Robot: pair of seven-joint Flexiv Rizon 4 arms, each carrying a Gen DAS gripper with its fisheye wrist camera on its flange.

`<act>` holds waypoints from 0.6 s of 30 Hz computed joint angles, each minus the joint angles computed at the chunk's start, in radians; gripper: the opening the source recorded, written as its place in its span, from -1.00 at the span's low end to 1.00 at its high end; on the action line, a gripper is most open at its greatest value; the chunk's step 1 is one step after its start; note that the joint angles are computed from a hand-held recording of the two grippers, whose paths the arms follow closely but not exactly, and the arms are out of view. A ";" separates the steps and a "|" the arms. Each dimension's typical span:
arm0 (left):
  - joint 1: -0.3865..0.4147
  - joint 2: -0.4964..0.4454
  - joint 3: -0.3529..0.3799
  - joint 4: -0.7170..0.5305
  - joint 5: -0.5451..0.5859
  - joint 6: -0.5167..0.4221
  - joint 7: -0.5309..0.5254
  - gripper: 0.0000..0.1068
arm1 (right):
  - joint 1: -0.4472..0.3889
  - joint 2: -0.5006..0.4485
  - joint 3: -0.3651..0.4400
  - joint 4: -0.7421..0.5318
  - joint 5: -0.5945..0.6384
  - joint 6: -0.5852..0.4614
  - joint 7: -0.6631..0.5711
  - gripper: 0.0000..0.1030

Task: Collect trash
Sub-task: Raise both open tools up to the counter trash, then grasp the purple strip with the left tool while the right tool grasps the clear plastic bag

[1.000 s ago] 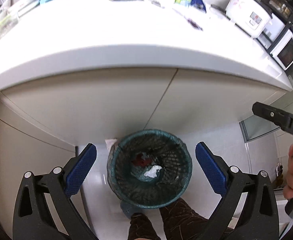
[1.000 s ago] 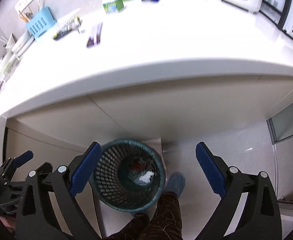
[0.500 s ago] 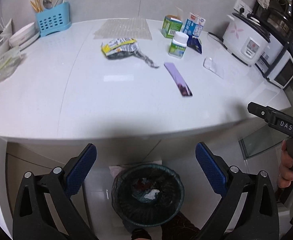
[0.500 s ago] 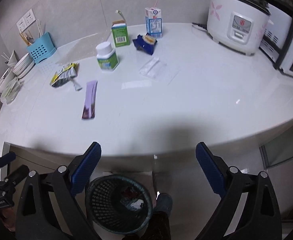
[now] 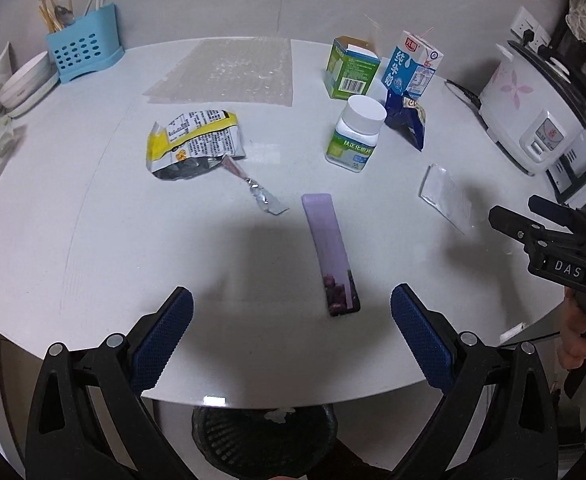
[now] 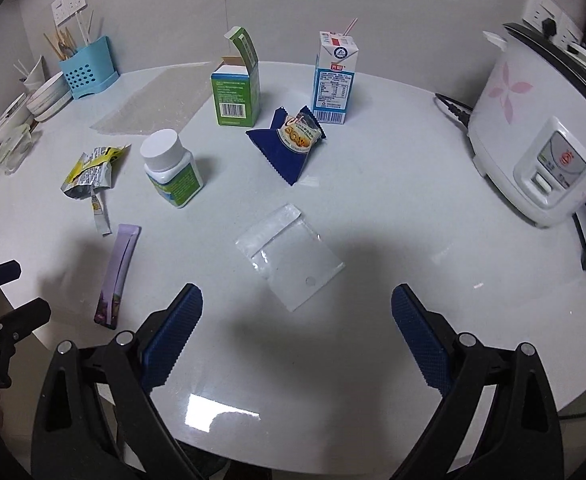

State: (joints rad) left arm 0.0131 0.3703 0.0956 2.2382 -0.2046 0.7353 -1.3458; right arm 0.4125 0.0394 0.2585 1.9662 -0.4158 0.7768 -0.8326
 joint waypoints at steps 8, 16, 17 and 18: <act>0.004 -0.115 -0.060 -0.069 0.069 0.009 -0.133 0.80 | -0.004 -0.097 -0.029 -0.089 0.111 -0.033 -0.255 0.78; -0.008 -0.191 -0.070 -0.113 0.132 -0.006 -0.245 0.71 | -0.002 -0.180 -0.039 -0.161 0.161 -0.068 -0.393 0.78; -0.009 -0.200 -0.070 -0.118 0.136 -0.011 -0.258 0.68 | -0.003 -0.189 -0.039 -0.172 0.171 -0.073 -0.408 0.78; -0.011 -0.205 -0.071 -0.123 0.141 -0.018 -0.270 0.64 | -0.002 -0.195 -0.040 -0.178 0.173 -0.077 -0.415 0.78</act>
